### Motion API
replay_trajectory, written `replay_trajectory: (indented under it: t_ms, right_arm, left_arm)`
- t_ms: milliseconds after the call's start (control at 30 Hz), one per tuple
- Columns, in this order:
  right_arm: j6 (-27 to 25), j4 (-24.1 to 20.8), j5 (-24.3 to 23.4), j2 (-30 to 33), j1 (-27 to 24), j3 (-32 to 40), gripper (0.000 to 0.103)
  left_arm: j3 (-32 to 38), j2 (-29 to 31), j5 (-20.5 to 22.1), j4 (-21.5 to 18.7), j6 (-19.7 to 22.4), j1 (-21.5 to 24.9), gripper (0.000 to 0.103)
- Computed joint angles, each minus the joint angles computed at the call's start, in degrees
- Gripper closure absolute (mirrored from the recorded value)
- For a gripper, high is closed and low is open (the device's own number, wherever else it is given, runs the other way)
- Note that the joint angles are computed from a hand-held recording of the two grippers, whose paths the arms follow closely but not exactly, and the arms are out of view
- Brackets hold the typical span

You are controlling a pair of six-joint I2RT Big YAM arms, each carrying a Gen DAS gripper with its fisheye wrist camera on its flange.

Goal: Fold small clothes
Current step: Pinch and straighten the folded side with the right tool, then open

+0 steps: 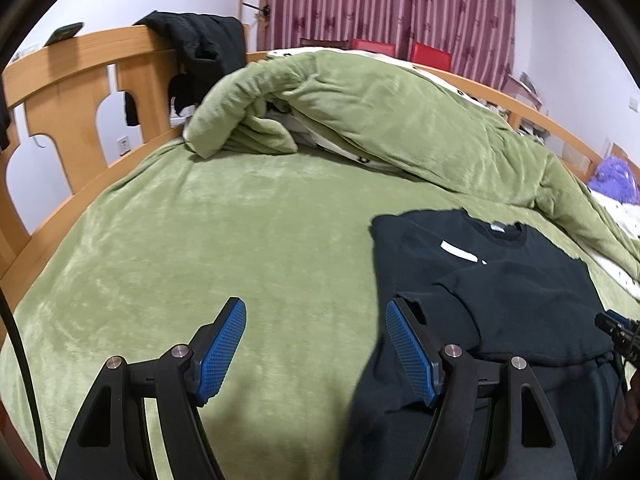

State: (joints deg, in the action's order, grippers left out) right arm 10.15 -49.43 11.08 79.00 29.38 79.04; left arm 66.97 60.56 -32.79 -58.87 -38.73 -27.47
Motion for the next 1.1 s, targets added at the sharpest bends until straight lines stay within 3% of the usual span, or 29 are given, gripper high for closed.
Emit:
replay_trajectory:
  t_ms: [133, 267, 367, 533, 667, 967, 1100]
  right_arm:
    - [-1.85, 1.94, 2.10, -1.66, -3.93, -5.04, 0.070]
    - [-1.00, 2.92, -0.30, -1.49, -7.97, -7.95, 0.070]
    - [-1.44, 3.56, -3.04, -1.31, -9.37, -7.86, 0.070]
    - [-5.73, 5.55, 0.12, -2.53, -9.36, -7.93, 0.068]
    - [-6.10, 6.23, 0.09, -2.18, -10.41, -7.80, 0.063]
    - [-4.44, 7.77, -2.37, -0.64, -13.43, -9.20, 0.060]
    - [-4.45, 8.32, -3.18, -0.66, -13.77, -9.67, 0.059]
  left_arm:
    - [1.02, 2.51, 0.56, -0.01, -0.01, -1.56, 0.032]
    - [2.25, 5.59, 0.87, -0.23, 0.45, -2.75, 0.032]
    - [2.77, 7.36, 3.07, 0.63, 0.51, -2.92, 0.032]
    - [3.67, 9.83, 6.32, 2.17, 0.83, -3.15, 0.032]
    - [4.09, 11.31, 11.01, 3.47, 0.11, -2.56, 0.033]
    - [3.98, 13.88, 17.00, 4.78, -1.41, -1.10, 0.052]
    - [3.86, 14.81, 18.49, 4.97, -1.67, -0.72, 0.065]
